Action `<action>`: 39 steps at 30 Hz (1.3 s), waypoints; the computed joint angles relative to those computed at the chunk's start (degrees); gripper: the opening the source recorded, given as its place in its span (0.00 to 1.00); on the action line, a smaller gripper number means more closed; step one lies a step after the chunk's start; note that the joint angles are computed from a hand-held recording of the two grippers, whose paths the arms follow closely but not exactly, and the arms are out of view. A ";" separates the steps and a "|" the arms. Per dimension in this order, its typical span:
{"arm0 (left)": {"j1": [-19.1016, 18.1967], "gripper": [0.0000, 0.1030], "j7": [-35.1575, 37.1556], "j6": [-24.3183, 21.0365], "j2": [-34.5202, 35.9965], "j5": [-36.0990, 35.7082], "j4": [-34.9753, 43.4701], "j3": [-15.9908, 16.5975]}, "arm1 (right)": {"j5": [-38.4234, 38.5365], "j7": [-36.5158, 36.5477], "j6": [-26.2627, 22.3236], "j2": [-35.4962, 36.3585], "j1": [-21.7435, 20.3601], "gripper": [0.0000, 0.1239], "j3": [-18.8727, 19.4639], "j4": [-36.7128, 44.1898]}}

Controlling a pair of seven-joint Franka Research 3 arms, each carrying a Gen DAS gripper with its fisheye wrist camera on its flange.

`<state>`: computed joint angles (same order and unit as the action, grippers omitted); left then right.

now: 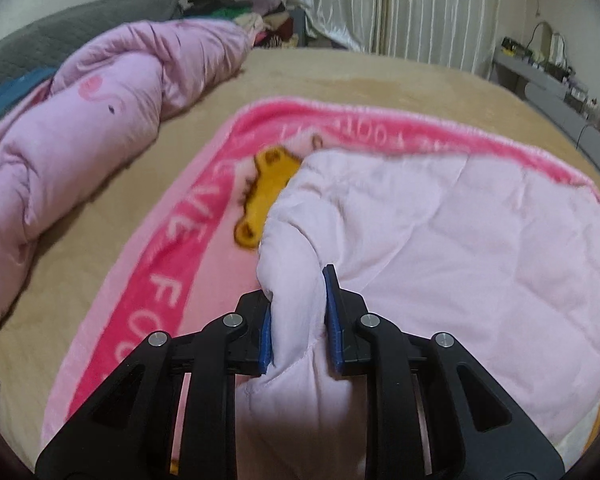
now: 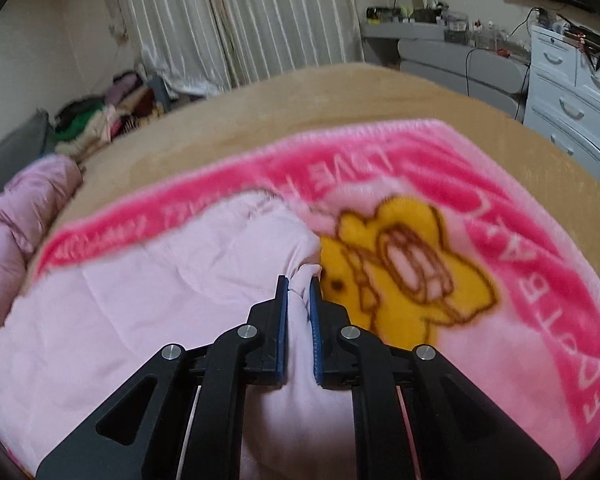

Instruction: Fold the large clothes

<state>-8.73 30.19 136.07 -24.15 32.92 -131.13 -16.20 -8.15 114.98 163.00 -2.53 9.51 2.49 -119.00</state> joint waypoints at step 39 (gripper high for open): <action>-5.02 0.91 -4.70 -9.52 -12.40 -6.18 -3.86 -2.65 | 19.34 -13.28 2.08 -30.85 2.83 0.80 0.09 -26.46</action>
<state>-13.75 25.49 126.56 -36.55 26.74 -134.98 -18.84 11.19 101.70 165.08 -33.38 12.33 2.57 -145.46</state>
